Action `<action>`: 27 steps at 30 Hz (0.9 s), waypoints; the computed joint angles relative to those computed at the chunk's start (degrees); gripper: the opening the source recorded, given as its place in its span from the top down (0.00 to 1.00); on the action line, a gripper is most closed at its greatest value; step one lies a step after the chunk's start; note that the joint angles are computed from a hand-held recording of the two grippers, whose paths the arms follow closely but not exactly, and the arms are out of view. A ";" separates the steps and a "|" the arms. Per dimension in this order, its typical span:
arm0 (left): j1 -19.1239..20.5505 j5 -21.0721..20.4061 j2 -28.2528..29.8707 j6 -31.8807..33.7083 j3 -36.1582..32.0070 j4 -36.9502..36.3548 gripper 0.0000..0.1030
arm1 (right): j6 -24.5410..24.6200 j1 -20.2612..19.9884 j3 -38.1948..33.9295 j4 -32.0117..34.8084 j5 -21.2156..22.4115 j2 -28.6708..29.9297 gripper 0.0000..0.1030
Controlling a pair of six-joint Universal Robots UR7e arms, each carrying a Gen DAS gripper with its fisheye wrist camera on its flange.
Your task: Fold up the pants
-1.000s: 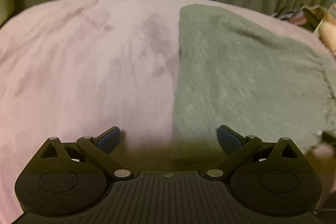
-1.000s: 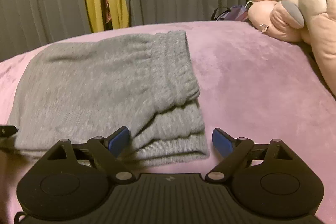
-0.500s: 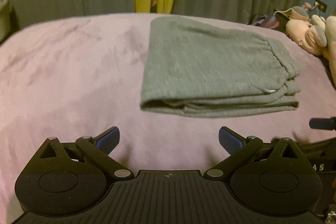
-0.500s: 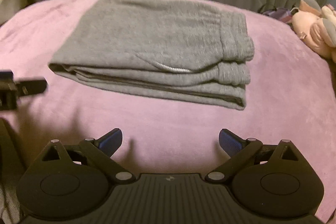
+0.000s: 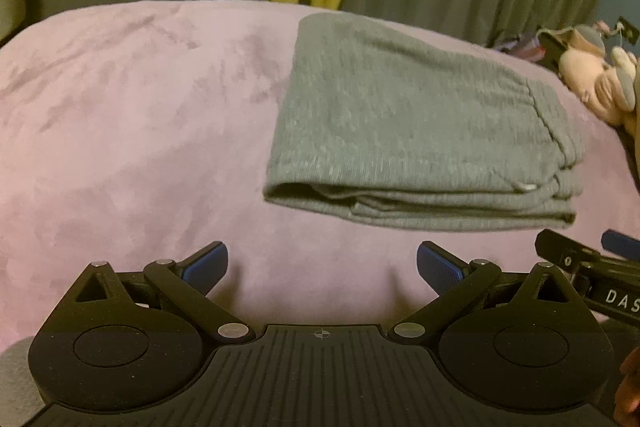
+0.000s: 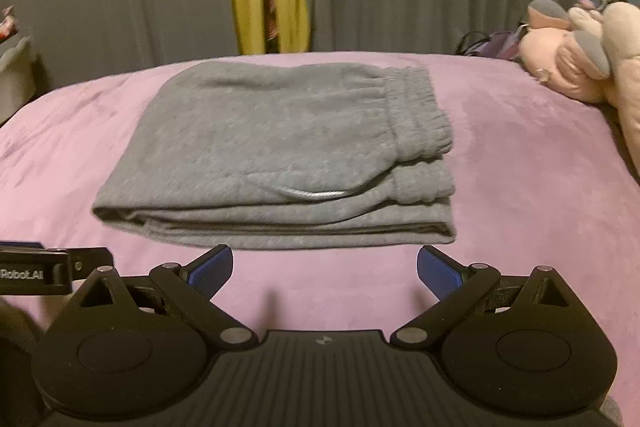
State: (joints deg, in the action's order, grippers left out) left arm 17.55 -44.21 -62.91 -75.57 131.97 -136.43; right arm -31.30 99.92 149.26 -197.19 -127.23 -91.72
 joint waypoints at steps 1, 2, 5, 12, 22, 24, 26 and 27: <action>0.40 -0.37 0.34 0.47 -0.08 -0.83 0.00 | -0.33 -0.16 0.03 -1.21 0.10 0.54 0.04; 0.77 -0.73 0.69 0.75 -0.41 -0.78 0.00 | -0.74 -0.45 0.04 -2.31 0.39 1.04 0.04; 1.56 -1.25 1.98 1.71 -1.53 -0.26 0.00 | -2.42 -0.83 0.12 -5.63 0.69 2.70 0.04; 1.78 -0.15 3.83 3.06 -2.02 -1.19 0.00 | -4.38 -2.29 0.00 -7.88 2.71 4.16 0.04; 2.04 0.04 3.08 0.97 -1.25 -2.24 0.00 | -4.00 -3.64 -0.12 -6.61 5.01 3.36 0.04; 2.08 0.01 3.12 1.02 -1.30 -2.15 0.00 | -4.04 -3.62 -0.02 -6.77 5.07 3.33 0.04; 2.03 0.00 3.12 1.53 -1.21 -2.35 0.00 | -4.23 -3.61 -0.01 -6.81 5.04 3.39 0.04; 1.99 0.00 3.17 1.84 -1.21 -2.39 0.00 | -4.36 -3.63 -0.01 -6.77 5.10 3.35 0.04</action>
